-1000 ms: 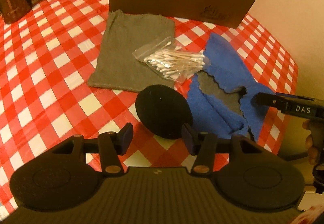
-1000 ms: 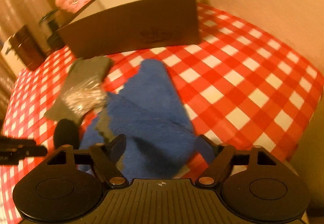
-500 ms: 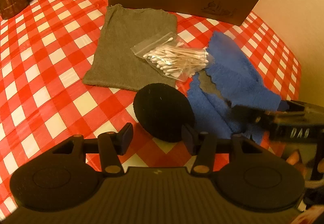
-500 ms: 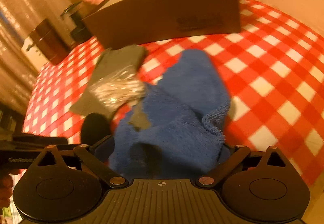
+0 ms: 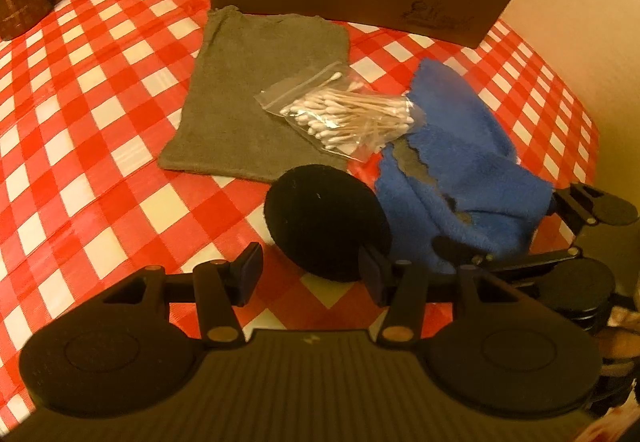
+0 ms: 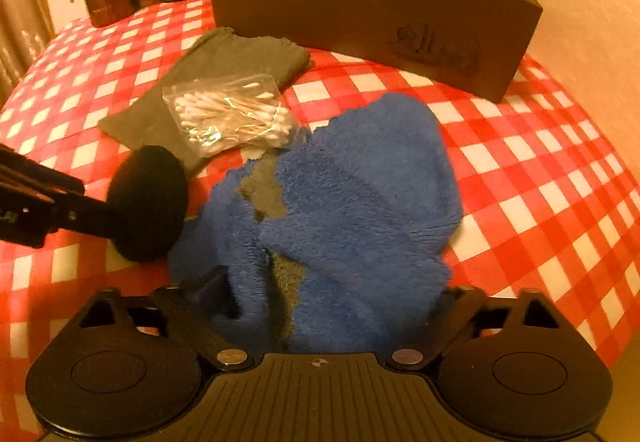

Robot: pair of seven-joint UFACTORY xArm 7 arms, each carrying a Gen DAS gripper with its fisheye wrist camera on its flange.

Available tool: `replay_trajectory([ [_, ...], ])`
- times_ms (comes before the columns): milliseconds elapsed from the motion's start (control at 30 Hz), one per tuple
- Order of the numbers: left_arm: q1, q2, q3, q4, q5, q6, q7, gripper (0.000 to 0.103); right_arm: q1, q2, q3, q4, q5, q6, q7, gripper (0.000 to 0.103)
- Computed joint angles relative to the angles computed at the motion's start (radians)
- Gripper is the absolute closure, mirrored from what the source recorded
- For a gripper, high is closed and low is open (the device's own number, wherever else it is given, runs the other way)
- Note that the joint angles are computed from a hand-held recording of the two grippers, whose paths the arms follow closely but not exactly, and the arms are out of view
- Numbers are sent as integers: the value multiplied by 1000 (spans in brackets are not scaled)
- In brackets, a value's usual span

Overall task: Organize soft objects
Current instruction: 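Grasp the blue fuzzy towel with the right gripper and lift it, then grasp the black sponge ball with the left gripper while the right gripper holds the towel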

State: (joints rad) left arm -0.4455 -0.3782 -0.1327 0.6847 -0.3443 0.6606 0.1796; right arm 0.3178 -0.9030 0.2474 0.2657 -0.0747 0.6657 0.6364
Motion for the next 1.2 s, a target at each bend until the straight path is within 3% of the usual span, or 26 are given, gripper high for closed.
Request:
replay_trajectory([
  [33, -3, 1, 2, 0, -4, 2, 5, 53, 6, -17, -13, -7, 4, -3, -8, 28],
  [100, -5, 7, -1, 0, -7, 1, 3, 53, 6, -40, -32, -9, 5, 4, -32, 56],
  [167, -8, 13, -4, 2, -10, 0, 0, 53, 13, -62, -64, -16, 27, -1, -58, 68],
  [267, -16, 21, -6, 7, -23, -5, 2, 52, 14, -83, -84, -16, 55, 3, -85, 75],
  [433, -17, 56, -28, 31, -18, -18, -49, 46, -8, -115, -93, -19, 93, 25, -86, 77],
  [633, -9, 99, -79, 54, 75, -59, -174, 34, -66, -158, -96, -16, 85, 67, -90, 77],
  [833, 3, 122, -143, 48, 281, -118, -322, 27, -120, -189, -118, -20, 77, 101, -108, 77],
  [967, 49, 132, -212, 31, 522, -147, -451, 25, -119, -189, -120, -24, 90, 103, -116, 77],
  [1100, 0, 115, -136, 15, 477, -144, -397, 30, -119, -187, -124, -29, 98, 96, -125, 77],
  [1200, -2, 79, -110, -10, 463, -149, -336, 40, -122, -189, -131, -32, 106, 94, -129, 77],
])
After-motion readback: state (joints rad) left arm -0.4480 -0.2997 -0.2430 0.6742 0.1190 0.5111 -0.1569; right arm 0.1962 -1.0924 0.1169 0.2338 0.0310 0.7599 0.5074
